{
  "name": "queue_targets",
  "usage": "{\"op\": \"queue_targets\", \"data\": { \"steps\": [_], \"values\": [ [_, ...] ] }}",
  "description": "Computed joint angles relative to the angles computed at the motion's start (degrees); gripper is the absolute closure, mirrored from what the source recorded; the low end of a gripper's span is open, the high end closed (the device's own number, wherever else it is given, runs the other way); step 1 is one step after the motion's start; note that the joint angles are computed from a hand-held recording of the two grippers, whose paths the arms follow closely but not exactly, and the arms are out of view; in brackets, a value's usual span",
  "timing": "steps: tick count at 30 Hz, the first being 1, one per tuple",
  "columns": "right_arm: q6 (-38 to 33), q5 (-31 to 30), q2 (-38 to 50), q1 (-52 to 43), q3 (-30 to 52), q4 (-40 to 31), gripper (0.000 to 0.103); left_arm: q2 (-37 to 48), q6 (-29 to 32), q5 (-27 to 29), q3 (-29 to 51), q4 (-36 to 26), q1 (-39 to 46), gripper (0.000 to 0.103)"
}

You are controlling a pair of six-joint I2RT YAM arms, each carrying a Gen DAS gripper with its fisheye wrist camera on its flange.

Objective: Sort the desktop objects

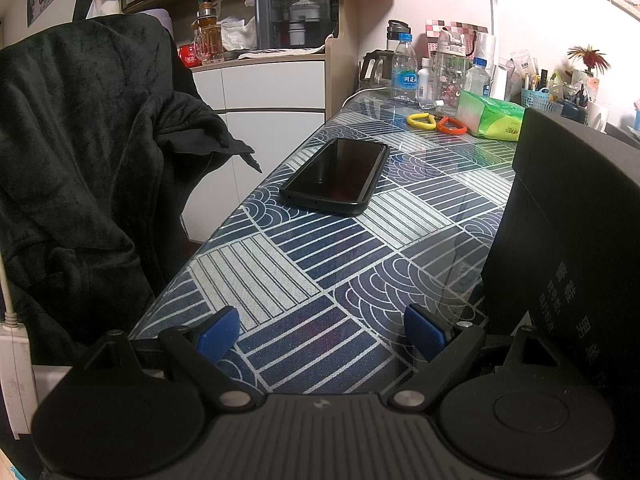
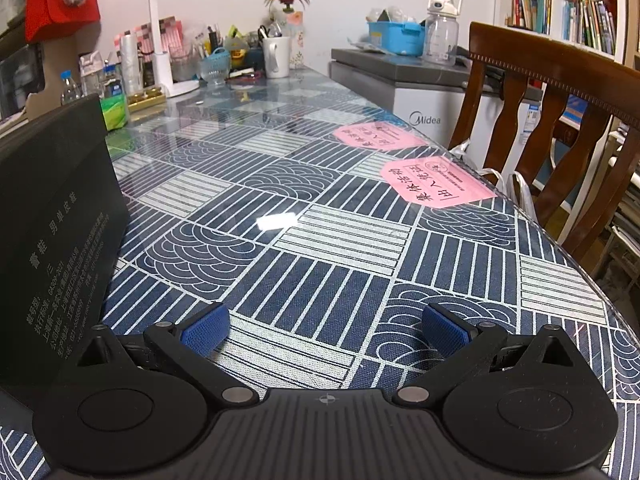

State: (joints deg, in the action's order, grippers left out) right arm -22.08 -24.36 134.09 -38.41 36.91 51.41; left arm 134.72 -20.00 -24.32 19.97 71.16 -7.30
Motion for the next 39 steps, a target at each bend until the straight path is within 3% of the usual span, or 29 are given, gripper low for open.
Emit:
{"op": "queue_targets", "data": {
  "steps": [3, 7, 11, 13, 18, 20, 23, 27, 29, 34, 39],
  "values": [
    [-0.83, 0.76, -1.58, 0.32, 0.82, -4.01, 0.000, -0.27, 0.15, 0.14, -0.02, -0.43, 0.09, 0.000],
    [0.48, 5.21, -5.92, 1.98, 3.15, -14.46, 0.000, -6.16, 1.37, 3.93, 0.38, -9.49, 2.43, 0.000],
    [5.26, 5.11, -10.57, 2.27, -0.13, -8.96, 0.000, -14.26, -2.62, 3.42, 1.73, -23.27, 3.96, 0.000],
    [7.10, 5.35, -13.96, 3.46, -0.87, -8.30, 0.000, -19.36, -4.18, 2.08, 0.80, -26.53, 4.66, 0.000],
    [13.64, 6.40, -22.83, 8.19, 0.30, -14.34, 0.000, -34.26, -2.33, -4.70, 0.87, -34.77, 3.21, 0.000],
    [16.32, 6.92, -25.94, 10.17, 1.37, -17.18, 0.000, -38.56, -0.72, -3.63, 2.87, -39.30, 2.60, 0.000],
    [19.73, 1.63, -27.81, 11.68, 4.13, -23.10, 0.000, -41.49, -1.85, -0.22, 6.48, -45.06, 1.66, 0.000],
    [22.11, -0.43, -26.47, 15.10, 5.61, -23.67, 0.000, -38.64, -5.25, 1.55, 10.58, -47.10, -0.53, 0.000],
    [23.88, -2.11, -25.49, 15.86, 5.19, -21.73, 0.000, -36.47, -7.14, 2.94, 11.76, -46.37, -1.27, 0.000],
    [30.47, -8.89, -22.19, 15.92, 7.93, -25.75, 0.000, -31.61, -10.85, 7.17, 12.86, -43.58, -2.08, 0.000],
    [34.16, -7.68, -21.61, 16.35, 7.40, -24.55, 0.000, -30.11, -12.04, 8.07, 13.31, -42.11, -2.61, 0.000]
  ]
}}
